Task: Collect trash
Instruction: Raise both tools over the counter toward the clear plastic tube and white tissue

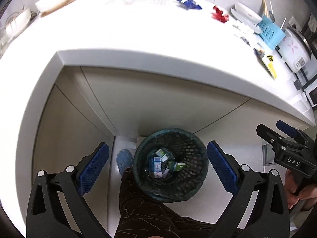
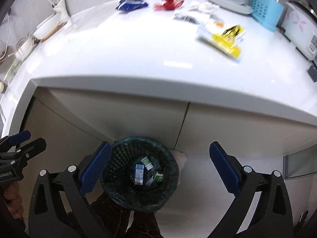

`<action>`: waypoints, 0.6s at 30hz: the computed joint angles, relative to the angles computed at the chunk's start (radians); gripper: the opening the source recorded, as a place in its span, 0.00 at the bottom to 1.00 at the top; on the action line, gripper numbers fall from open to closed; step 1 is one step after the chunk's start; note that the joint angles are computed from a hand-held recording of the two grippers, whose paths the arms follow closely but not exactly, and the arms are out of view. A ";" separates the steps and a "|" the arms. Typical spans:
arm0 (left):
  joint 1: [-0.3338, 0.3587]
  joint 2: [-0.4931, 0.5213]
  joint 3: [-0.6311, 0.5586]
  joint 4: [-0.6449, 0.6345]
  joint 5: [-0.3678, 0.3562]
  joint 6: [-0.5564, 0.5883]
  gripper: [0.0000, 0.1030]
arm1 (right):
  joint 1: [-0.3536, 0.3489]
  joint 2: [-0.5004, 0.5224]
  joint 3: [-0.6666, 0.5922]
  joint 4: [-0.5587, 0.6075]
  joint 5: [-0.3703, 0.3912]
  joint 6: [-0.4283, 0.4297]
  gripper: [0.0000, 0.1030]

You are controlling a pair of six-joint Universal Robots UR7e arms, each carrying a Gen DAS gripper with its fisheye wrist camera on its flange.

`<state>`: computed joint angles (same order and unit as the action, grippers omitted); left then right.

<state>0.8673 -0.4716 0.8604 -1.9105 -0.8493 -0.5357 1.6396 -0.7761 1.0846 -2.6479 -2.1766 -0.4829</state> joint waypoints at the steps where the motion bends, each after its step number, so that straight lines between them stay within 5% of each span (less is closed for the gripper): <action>1: -0.003 0.005 -0.017 0.009 0.001 0.001 0.94 | 0.004 -0.004 -0.001 -0.006 0.000 0.000 0.93; 18: -0.034 0.115 -0.338 0.149 0.037 0.028 0.93 | 0.067 0.002 -0.139 -0.038 0.026 -0.026 0.92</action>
<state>0.8332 -0.3567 0.5219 -1.7614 -0.8126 -0.5079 1.7067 -0.7743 0.9459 -2.6860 -2.1504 -0.5091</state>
